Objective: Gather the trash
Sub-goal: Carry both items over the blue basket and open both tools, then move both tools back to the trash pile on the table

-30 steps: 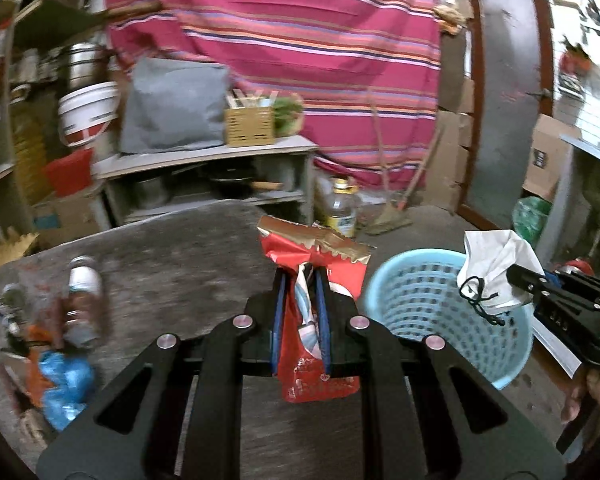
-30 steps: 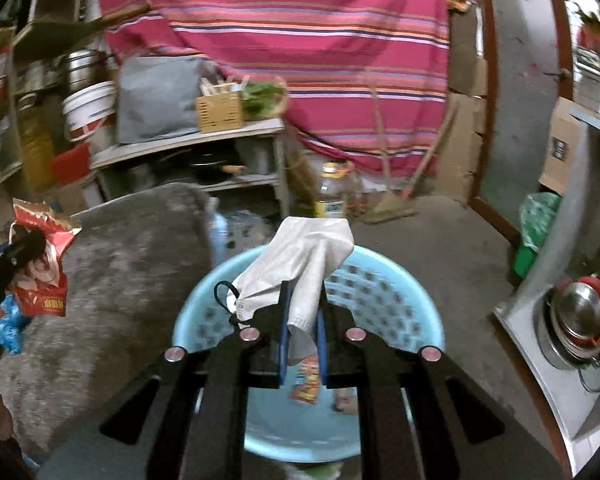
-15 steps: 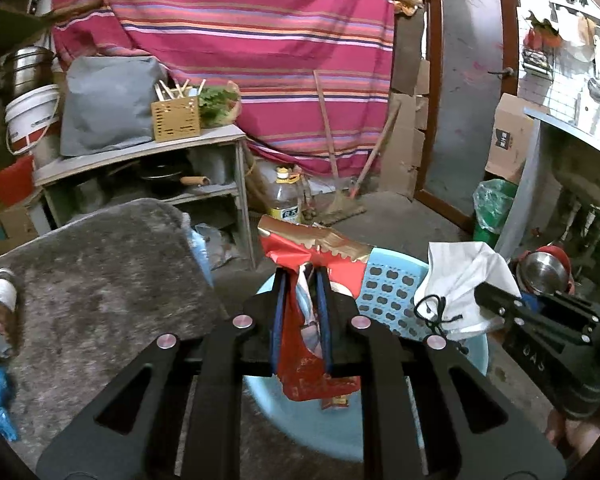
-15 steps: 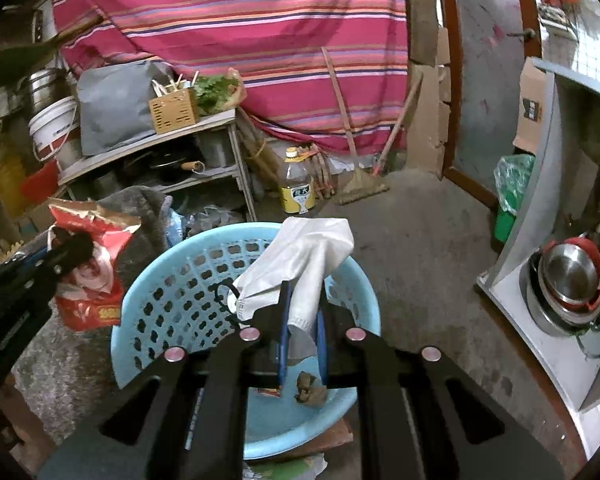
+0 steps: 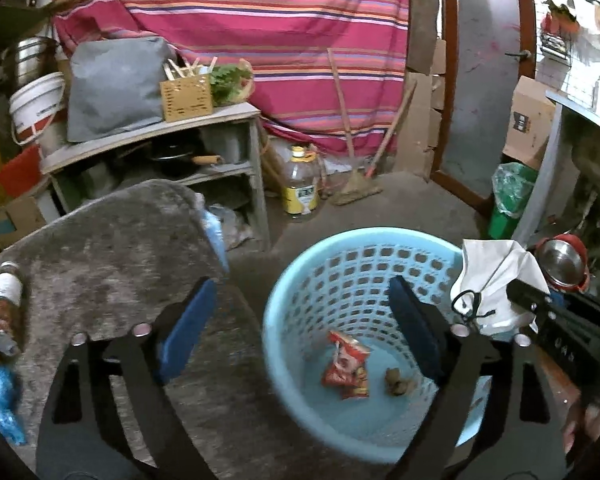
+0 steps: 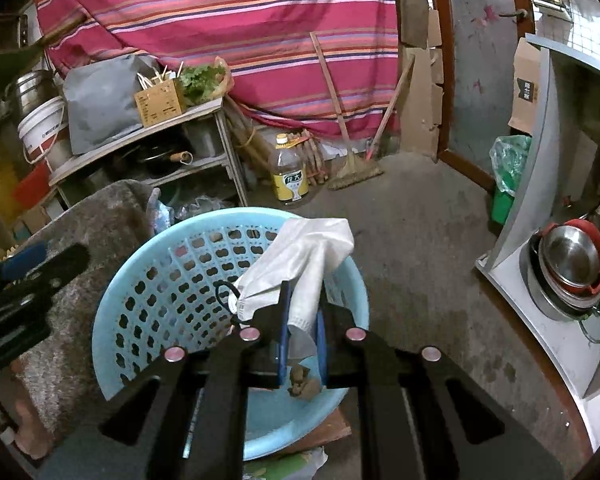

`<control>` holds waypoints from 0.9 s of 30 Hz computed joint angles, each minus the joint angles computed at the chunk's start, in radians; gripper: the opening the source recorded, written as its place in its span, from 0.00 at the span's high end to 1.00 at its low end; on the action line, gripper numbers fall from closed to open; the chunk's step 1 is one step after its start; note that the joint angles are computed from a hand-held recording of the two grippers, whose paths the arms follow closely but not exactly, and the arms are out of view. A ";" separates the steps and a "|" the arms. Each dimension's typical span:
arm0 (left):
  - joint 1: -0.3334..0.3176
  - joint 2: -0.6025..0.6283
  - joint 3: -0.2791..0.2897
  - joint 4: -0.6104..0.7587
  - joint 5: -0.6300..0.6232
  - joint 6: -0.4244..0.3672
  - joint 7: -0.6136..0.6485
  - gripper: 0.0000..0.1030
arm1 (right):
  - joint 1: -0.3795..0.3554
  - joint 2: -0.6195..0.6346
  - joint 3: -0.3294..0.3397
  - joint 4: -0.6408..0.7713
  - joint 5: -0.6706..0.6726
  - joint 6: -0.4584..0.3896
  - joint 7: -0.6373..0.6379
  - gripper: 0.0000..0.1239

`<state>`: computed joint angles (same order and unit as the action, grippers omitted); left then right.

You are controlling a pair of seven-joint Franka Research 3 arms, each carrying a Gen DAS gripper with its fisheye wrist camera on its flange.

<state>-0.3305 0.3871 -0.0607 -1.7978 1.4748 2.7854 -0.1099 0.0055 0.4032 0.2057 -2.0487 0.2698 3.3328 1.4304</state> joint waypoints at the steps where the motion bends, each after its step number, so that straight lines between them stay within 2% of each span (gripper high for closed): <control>1: -0.002 -0.022 0.007 -0.027 0.020 -0.008 -0.024 0.11 | 0.009 0.003 -0.007 0.005 0.001 -0.005 0.000 0.91; 7: 0.035 -0.143 -0.017 -0.175 0.079 -0.074 -0.059 0.10 | 0.089 0.034 -0.060 0.055 0.016 -0.043 -0.013 0.90; 8: 0.043 -0.161 -0.024 -0.197 0.088 -0.088 -0.063 0.09 | 0.105 0.039 -0.068 0.065 0.019 -0.050 -0.016 0.87; 9: 0.051 -0.183 -0.032 -0.220 0.099 -0.107 -0.068 0.09 | 0.152 0.043 -0.110 0.075 0.026 -0.059 -0.013 0.87; 11: 0.066 -0.227 -0.047 -0.267 0.118 -0.146 -0.080 0.09 | 0.258 0.049 -0.212 0.092 0.038 -0.089 0.005 0.73; 12: 0.075 -0.243 -0.056 -0.283 0.119 -0.162 -0.077 0.09 | 0.304 0.052 -0.255 0.096 0.041 -0.096 0.019 0.53; 13: 0.087 -0.276 -0.061 -0.317 0.127 -0.170 -0.080 0.08 | 0.339 0.054 -0.289 0.094 0.043 -0.094 0.031 0.42; 17: 0.143 -0.374 -0.078 -0.419 0.153 -0.140 -0.110 0.06 | 0.497 0.059 -0.444 0.090 0.038 -0.093 0.077 0.40; 18: 0.155 -0.391 -0.084 -0.436 0.157 -0.138 -0.117 0.06 | 0.572 0.063 -0.519 0.083 0.038 -0.082 0.104 0.36; 20: 0.184 -0.445 -0.086 -0.492 0.164 -0.119 -0.139 0.05 | 0.660 0.065 -0.596 0.068 0.051 -0.054 0.125 0.31; 24: 0.242 -0.553 -0.083 -0.595 0.181 -0.083 -0.184 0.05 | 0.732 0.050 -0.620 0.050 0.101 0.004 0.098 0.25; 27: 0.281 -0.642 -0.081 -0.675 0.214 -0.087 -0.237 0.05 | 0.763 0.039 -0.591 0.049 0.127 0.037 0.053 0.25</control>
